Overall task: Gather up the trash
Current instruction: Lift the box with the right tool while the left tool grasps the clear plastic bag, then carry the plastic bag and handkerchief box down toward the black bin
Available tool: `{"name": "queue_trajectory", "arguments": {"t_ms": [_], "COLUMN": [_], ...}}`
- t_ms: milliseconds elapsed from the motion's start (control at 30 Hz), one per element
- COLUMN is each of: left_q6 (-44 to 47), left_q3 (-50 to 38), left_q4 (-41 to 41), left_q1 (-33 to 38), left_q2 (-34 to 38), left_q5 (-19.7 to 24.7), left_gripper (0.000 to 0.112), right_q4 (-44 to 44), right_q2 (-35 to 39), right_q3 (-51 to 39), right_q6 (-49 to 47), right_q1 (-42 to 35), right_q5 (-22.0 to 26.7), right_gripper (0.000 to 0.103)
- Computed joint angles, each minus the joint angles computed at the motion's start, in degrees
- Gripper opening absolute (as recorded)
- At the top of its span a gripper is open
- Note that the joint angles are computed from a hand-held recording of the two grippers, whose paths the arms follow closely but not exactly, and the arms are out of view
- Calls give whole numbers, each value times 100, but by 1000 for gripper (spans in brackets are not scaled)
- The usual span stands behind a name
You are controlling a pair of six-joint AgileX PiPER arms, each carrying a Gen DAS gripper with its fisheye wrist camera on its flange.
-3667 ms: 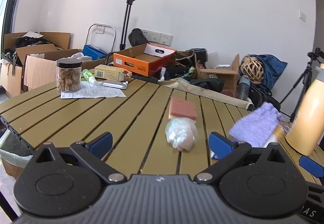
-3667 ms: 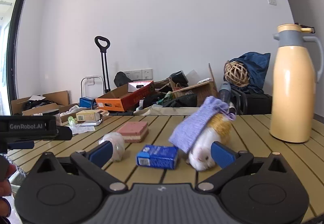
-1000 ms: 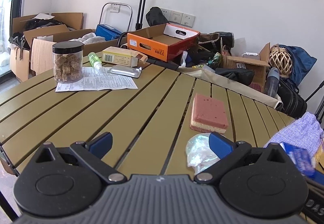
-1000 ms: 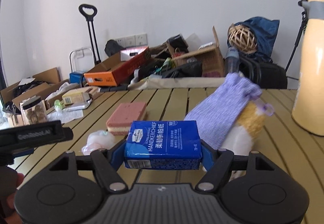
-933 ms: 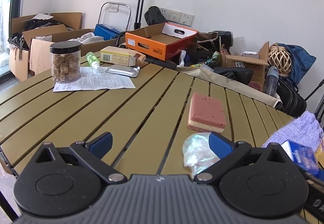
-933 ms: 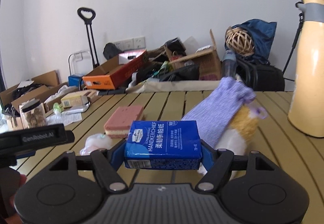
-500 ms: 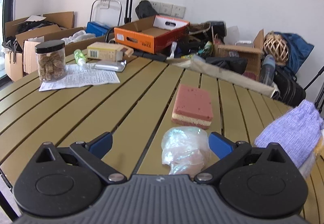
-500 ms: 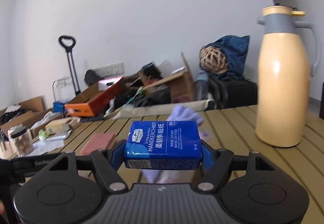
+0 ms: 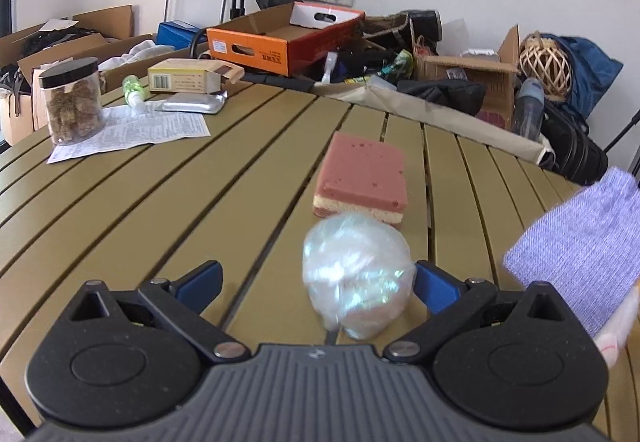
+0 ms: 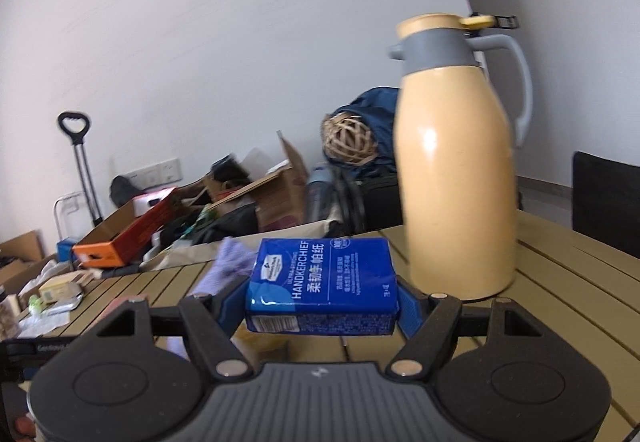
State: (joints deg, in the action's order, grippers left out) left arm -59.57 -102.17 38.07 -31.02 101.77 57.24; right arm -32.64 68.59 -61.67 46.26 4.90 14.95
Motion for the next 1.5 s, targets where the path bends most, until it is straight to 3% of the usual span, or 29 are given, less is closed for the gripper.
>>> {"name": "queue_trajectory", "arguments": {"t_ms": [267,333,467,567,1100,1500], "left_q6": [-12,-77,-103,-134,-600,-1396], "left_q3": [-185,-121,84,185,710,1831], "left_q4": [-151,-111,-152,-161,541,1334], "left_q1": [23,21,55,88,-211,-944], "left_q2": [229,194,65,-7,-439,-1358], "left_q5": [92,43,-192,-304,-518,-829], "left_gripper": [80,74,48,42,40,40], "right_q4": [1337,1348,1365,1227,1276,1179], "right_q2": [87,126,99,60,-47,-633], "right_q3": [64,50,85,138,235,561], "right_q6": [-1246,-1249,-1268,-1155,-1317,-1160], "right_q1": [-494,-498,-509,-478,-299,-30], "right_q5": [-110,-86,-80,-99,-98,-48], "right_gripper": [73,73,73,73,73,73]}}
